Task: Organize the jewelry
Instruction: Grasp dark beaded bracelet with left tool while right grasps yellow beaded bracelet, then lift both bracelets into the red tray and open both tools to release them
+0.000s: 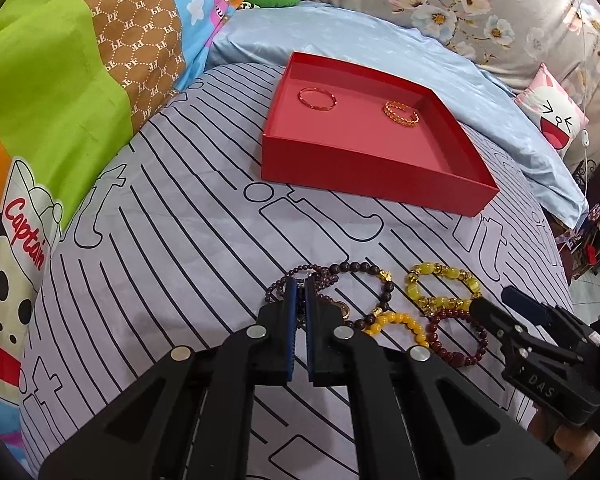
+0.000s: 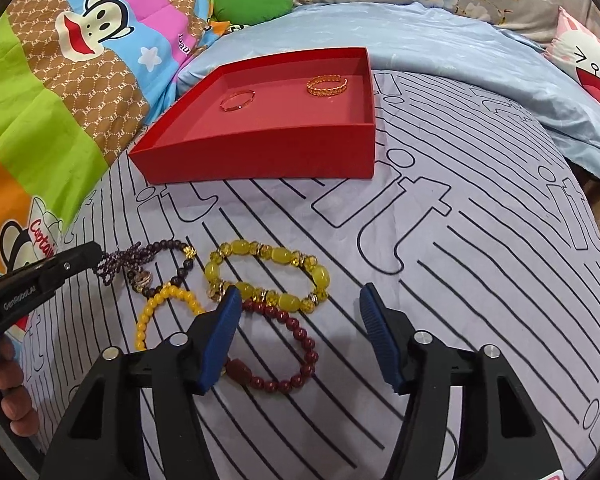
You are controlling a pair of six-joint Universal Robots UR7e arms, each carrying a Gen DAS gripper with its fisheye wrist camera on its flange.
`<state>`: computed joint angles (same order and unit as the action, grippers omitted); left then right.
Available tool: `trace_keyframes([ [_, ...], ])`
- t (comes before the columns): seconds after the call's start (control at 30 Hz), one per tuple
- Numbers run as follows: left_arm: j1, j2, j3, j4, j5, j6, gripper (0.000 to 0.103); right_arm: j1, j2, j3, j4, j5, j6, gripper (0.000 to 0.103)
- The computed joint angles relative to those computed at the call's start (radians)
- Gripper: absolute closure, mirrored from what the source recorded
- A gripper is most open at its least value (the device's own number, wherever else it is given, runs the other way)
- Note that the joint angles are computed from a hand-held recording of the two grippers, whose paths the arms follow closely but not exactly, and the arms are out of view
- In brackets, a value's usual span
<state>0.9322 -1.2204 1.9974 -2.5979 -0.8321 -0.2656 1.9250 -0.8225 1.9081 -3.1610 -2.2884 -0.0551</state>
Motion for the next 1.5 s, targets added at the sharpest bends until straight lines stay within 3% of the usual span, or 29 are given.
trace_keyframes([
  [0.13,0.001,0.004,-0.004,0.007,-0.003,-0.001,0.099,-0.011,0.015,-0.028,0.019,-0.001,-0.003,0.058],
  [0.2,0.003,0.006,-0.005,0.012,-0.007,-0.004,0.099,-0.017,0.02,-0.037,0.035,0.003,0.0,0.068],
  [0.37,0.001,0.007,-0.002,0.014,-0.01,-0.005,0.099,-0.023,0.032,-0.037,0.019,-0.007,-0.014,0.076],
  [0.43,-0.001,0.006,-0.002,0.016,-0.009,-0.005,0.099,-0.018,0.038,-0.039,0.015,-0.029,-0.027,0.084],
  [0.47,-0.001,0.005,-0.002,0.017,-0.011,-0.005,0.099,-0.019,0.036,-0.039,0.021,-0.031,-0.022,0.093],
  [0.73,-0.018,-0.013,0.007,0.012,-0.023,0.003,0.1,-0.016,-0.018,0.007,0.011,0.017,0.015,0.094],
  [1.1,-0.056,-0.039,-0.008,0.021,-0.03,0.03,0.1,0.038,-0.063,0.008,-0.04,0.037,-0.016,0.094],
  [1.5,-0.075,0.013,-0.152,0.031,-0.049,0.139,0.1,0.059,-0.076,-0.088,-0.044,0.068,-0.092,0.094],
])
